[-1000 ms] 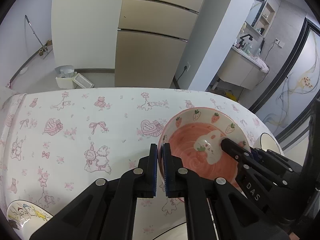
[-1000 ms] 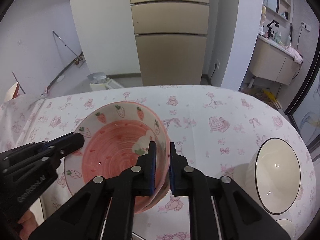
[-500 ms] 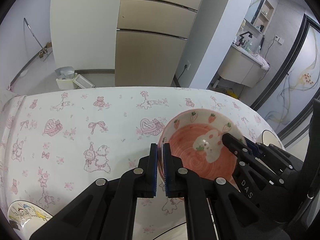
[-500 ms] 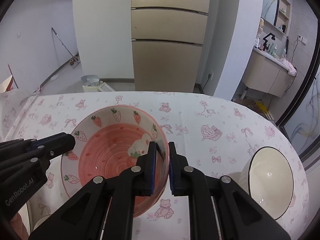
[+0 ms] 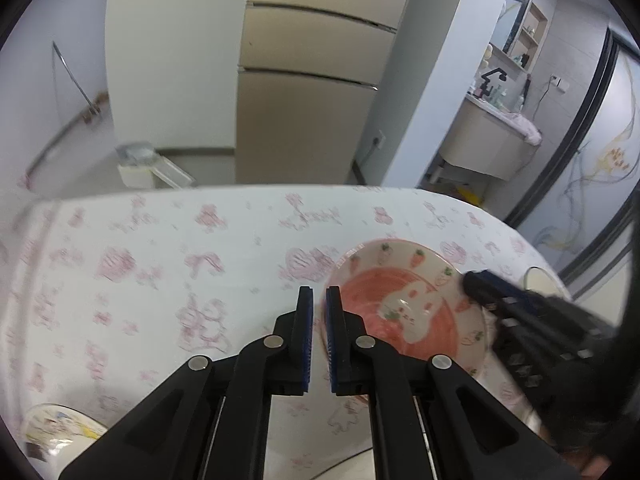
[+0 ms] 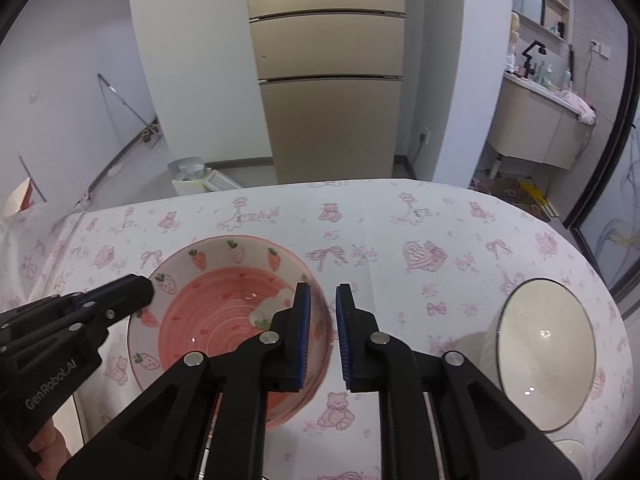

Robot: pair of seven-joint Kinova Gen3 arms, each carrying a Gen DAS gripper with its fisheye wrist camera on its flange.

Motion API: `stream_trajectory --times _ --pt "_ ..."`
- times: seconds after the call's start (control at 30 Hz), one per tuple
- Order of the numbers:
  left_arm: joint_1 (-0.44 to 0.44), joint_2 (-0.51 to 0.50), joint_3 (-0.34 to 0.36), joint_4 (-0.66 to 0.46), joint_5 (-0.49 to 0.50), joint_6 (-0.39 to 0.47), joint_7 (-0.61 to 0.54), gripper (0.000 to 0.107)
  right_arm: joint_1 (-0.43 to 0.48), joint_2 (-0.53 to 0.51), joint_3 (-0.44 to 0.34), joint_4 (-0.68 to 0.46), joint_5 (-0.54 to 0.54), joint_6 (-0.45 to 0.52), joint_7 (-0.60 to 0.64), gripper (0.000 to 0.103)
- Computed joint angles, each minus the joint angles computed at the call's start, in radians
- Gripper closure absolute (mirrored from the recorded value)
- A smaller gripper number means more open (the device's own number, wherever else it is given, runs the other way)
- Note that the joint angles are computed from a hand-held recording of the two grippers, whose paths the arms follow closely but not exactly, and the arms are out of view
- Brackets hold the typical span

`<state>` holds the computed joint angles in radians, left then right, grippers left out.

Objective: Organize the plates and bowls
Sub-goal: 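Open the right tool to release the stacked pink bowl, then move the right tool to the plain white bowl's rim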

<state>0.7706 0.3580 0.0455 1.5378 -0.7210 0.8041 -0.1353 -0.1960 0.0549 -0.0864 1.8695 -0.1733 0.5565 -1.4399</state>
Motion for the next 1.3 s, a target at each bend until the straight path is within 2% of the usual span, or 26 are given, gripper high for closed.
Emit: stream_trajectory --times 0.07,0.2,0.27,0.3,0.37,0.4,0.43,0.5,0.6,0.67,0.7,0.73,0.77,0.83,0.87,1.0,1.07,1.2,1.3 --pt "0.038 -0.010 -0.015 -0.002 -0.061 0.033 0.034 0.101 -0.049 -0.039 0.059 0.001 -0.033 0.001 0.011 0.091" --pt "0.084 -0.052 -0.007 0.015 -0.183 0.067 0.124 0.101 -0.172 -0.132 0.234 0.022 -0.196 -0.007 0.158 0.089" --pt "0.111 -0.060 0.013 -0.001 -0.247 0.131 0.146 0.100 -0.164 -0.164 0.251 0.027 -0.266 -0.001 0.239 0.088" --pt "0.116 -0.065 0.024 -0.005 -0.266 0.154 0.151 0.096 -0.135 -0.181 0.232 0.029 -0.288 0.001 0.276 0.088" --pt "0.134 -0.076 0.045 -0.011 -0.319 0.194 0.182 0.084 -0.042 -0.212 0.161 0.036 -0.322 -0.014 0.310 0.088" --pt "0.135 -0.083 0.060 -0.017 -0.332 0.210 0.195 0.067 -0.008 -0.225 0.141 0.035 -0.342 -0.016 0.320 0.088" --pt "0.118 -0.091 0.093 -0.026 -0.338 0.225 0.206 0.038 0.015 -0.241 0.139 0.033 -0.376 -0.015 0.335 0.087" --pt "0.139 -0.118 0.113 -0.017 -0.399 0.242 0.259 0.021 0.006 -0.258 0.184 0.014 -0.422 0.008 0.345 0.081" --pt "0.239 -0.122 0.103 -0.038 -0.507 0.354 0.303 0.021 0.026 -0.294 0.203 -0.027 -0.391 0.045 0.327 0.076" --pt "0.244 -0.125 0.157 -0.061 -0.567 0.404 0.303 0.020 0.031 -0.341 0.218 -0.026 -0.358 0.028 0.339 0.057" --pt "0.257 -0.121 0.168 -0.084 -0.588 0.428 0.296 0.017 0.031 -0.370 0.229 -0.012 -0.347 -0.001 0.342 0.041" --pt "0.265 -0.115 0.174 -0.110 -0.605 0.442 0.285 0.006 0.031 -0.398 0.238 0.006 -0.337 -0.038 0.337 0.032" --pt "0.278 -0.107 0.177 -0.135 -0.630 0.452 0.280 0.005 0.022 -0.420 0.255 0.022 -0.330 -0.068 0.336 0.030" --pt "0.306 -0.070 0.179 -0.215 -0.668 0.492 0.256 0.005 0.022 -0.457 0.270 0.049 -0.302 -0.123 0.315 0.010" --pt "0.323 -0.055 0.167 -0.252 -0.670 0.501 0.239 0.005 0.039 -0.469 0.260 0.064 -0.282 -0.155 0.292 0.007" --pt "0.349 0.000 0.141 -0.368 -0.652 0.432 0.156 0.005 0.066 -0.486 0.269 0.096 -0.216 -0.218 0.235 0.001" --pt "0.374 0.052 0.117 -0.446 -0.640 0.434 0.098 0.005 0.055 -0.479 0.296 0.108 -0.203 -0.247 0.208 0.000" --pt "0.415 0.172 0.066 -0.607 -0.643 0.476 0.005 0.005 -0.036 -0.472 0.427 0.131 -0.209 -0.273 0.170 0.000" --pt "0.411 0.192 0.041 -0.607 -0.608 0.418 0.012 0.005 -0.066 -0.417 0.513 0.082 -0.203 -0.211 0.147 0.000"
